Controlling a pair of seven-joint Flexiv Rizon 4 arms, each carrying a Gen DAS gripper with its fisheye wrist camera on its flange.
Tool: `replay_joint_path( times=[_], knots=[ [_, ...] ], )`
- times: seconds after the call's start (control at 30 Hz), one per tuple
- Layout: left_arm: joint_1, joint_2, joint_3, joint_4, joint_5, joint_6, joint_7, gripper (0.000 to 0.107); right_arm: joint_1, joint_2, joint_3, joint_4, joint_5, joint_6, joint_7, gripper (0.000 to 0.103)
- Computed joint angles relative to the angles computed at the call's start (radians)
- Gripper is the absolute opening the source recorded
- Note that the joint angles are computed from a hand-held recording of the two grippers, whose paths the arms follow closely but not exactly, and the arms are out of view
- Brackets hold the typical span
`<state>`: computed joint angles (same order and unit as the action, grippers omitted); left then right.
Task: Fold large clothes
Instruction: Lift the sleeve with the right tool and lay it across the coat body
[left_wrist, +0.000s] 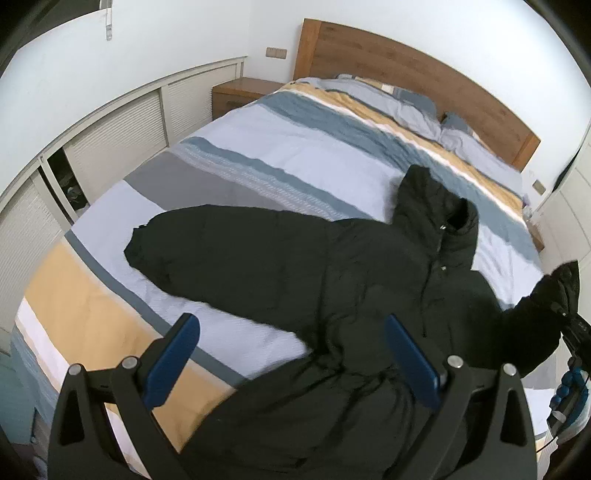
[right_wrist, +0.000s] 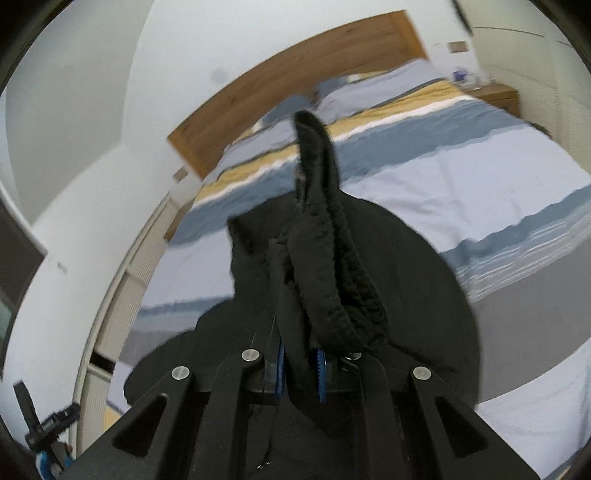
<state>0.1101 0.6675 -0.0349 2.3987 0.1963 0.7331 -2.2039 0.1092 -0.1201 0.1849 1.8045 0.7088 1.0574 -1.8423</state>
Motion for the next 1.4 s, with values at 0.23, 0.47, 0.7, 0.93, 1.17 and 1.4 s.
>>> replay_joint_path(
  times=[0.23, 0.47, 0.7, 0.93, 1.17, 1.4],
  knots=[
    [0.018, -0.002, 0.054, 0.039, 0.005, 0.026, 0.066, 0.101, 0.103, -0.056, 0.053, 0.072, -0.13, 0.063, 0.096, 0.014],
    [0.031, -0.038, 0.095, 0.077, -0.029, 0.089, 0.161, 0.101, 0.179, -0.097, 0.092, 0.16, -0.284, 0.107, 0.203, 0.014],
    [0.051, -0.07, 0.136, 0.116, -0.078, 0.161, 0.259, 0.101, 0.236, -0.117, 0.11, 0.235, -0.424, 0.128, 0.337, 0.014],
    [0.067, -0.122, 0.158, 0.135, -0.142, 0.234, 0.337, 0.101, 0.278, -0.124, 0.104, 0.294, -0.561, 0.133, 0.478, 0.032],
    [0.073, -0.179, 0.089, 0.118, -0.134, 0.283, 0.315, 0.101, 0.261, -0.105, 0.175, 0.308, -0.501, 0.137, 0.422, 0.064],
    [0.016, -0.271, -0.039, 0.029, -0.071, 0.252, 0.157, 0.101, 0.187, -0.023, 0.217, 0.289, -0.217, 0.069, 0.113, 0.063]
  ],
)
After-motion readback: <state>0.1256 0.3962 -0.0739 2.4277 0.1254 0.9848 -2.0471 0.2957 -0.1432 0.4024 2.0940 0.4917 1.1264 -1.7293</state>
